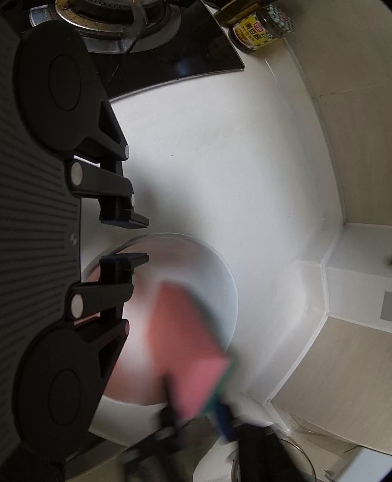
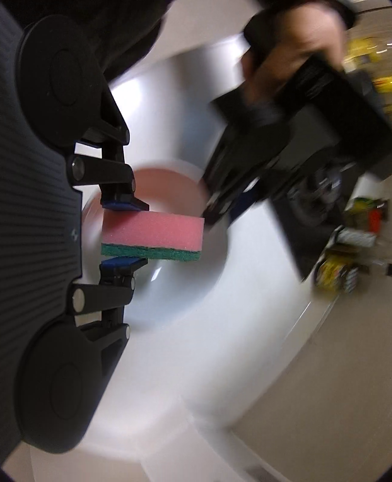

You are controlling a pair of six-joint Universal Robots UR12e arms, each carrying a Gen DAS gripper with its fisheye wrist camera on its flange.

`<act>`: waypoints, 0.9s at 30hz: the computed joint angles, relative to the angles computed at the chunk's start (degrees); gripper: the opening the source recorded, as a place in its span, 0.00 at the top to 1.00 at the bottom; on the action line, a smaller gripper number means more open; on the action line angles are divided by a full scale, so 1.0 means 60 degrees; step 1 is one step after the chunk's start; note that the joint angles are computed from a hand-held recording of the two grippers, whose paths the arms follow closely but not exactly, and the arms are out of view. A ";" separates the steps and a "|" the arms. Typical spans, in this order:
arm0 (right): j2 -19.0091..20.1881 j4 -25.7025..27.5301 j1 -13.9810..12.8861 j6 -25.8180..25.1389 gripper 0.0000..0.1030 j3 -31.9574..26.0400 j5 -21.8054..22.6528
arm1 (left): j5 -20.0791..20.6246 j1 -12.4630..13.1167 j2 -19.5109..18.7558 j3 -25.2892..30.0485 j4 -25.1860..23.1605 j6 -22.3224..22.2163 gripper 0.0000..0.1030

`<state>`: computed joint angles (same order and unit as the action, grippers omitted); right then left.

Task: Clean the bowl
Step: 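Wipe the sponge across the bowl's inside with the right gripper while the left gripper holds it, then lower the bowl onto the counter with the left gripper and open it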

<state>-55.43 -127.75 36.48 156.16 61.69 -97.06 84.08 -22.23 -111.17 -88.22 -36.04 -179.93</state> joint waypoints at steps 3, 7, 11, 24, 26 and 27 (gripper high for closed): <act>0.0231 -0.0381 0.0057 -0.0031 0.76 -0.0176 0.0147 | -0.0049 0.0011 0.0007 -0.0041 0.0017 0.0023 0.80; 0.0129 0.0167 0.0077 -0.0812 0.75 -0.0185 0.0836 | -0.0136 0.0020 0.0002 -0.0077 -0.0026 0.0248 0.79; 0.0096 0.0741 0.0135 -0.1261 0.76 -0.0345 -0.0221 | -0.0306 0.0078 0.0033 -0.0152 0.0055 -0.0104 0.79; -0.0869 -0.1452 -0.0357 0.3167 0.76 0.0886 0.1009 | 0.0401 -0.0026 0.0278 -0.0337 0.0654 -0.0738 0.80; -0.1187 -0.2373 -0.0464 0.4621 0.75 0.1360 0.0545 | 0.0437 -0.0036 0.0322 -0.0416 0.0811 -0.0883 0.80; -0.1253 -0.2480 -0.0494 0.5108 0.75 0.1472 0.0287 | 0.0421 -0.0044 0.0345 -0.0462 0.0881 -0.0934 0.80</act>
